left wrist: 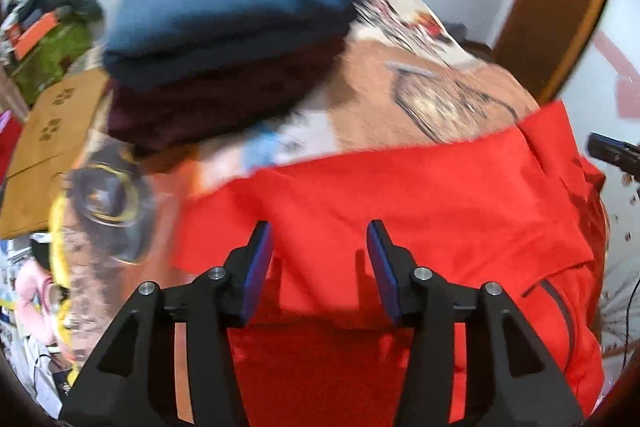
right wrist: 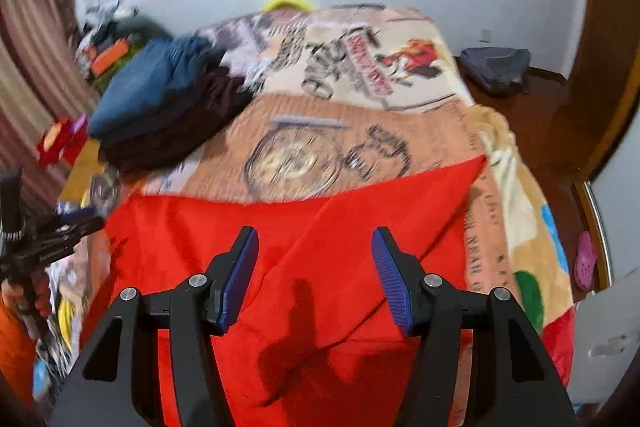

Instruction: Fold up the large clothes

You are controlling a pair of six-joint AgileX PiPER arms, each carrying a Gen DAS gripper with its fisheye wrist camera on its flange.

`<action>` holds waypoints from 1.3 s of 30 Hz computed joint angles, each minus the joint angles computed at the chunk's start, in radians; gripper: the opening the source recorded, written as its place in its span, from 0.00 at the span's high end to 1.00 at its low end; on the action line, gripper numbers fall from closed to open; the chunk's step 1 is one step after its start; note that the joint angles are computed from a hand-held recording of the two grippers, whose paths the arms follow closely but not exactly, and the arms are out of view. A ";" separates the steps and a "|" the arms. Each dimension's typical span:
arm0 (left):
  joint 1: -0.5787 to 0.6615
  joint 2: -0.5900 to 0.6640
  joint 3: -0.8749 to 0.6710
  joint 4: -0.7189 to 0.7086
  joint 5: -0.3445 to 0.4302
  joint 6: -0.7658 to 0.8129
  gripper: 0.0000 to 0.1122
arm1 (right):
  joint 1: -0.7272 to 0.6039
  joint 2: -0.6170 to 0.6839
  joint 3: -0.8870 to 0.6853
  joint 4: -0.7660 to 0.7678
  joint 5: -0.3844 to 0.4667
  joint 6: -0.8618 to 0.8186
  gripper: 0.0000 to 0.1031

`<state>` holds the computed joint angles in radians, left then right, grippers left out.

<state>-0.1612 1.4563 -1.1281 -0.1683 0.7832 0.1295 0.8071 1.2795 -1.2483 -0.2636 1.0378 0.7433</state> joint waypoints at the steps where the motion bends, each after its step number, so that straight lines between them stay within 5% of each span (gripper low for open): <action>1: -0.027 0.012 0.008 0.008 -0.001 -0.016 0.57 | 0.002 0.008 0.017 0.017 -0.005 -0.008 0.47; 6: -0.143 -0.001 0.109 0.129 -0.036 -0.127 0.55 | 0.008 -0.021 0.136 0.099 -0.039 -0.043 0.47; 9: -0.116 -0.058 0.156 0.116 -0.041 -0.087 0.41 | 0.048 -0.059 0.139 0.064 0.012 -0.024 0.47; 15: 0.113 -0.134 0.163 -0.026 0.027 0.057 0.37 | 0.022 -0.157 0.139 0.028 0.099 0.003 0.47; 18: 0.323 -0.142 0.195 -0.218 0.017 0.201 0.36 | -0.061 -0.205 0.162 0.051 0.080 -0.007 0.47; 22: 0.534 -0.026 0.184 -0.451 0.134 0.373 0.37 | -0.268 -0.252 0.219 0.203 0.006 -0.102 0.47; 29: 0.679 0.185 0.211 -0.709 0.257 0.550 0.37 | -0.573 -0.233 0.325 0.547 -0.068 -0.363 0.47; 37: 0.734 0.326 0.210 -0.931 0.373 0.703 0.39 | -0.693 -0.180 0.383 0.827 -0.144 -0.629 0.44; 39: 0.702 0.312 0.199 -0.900 0.340 0.684 0.52 | -0.700 -0.170 0.385 0.841 -0.157 -0.646 0.48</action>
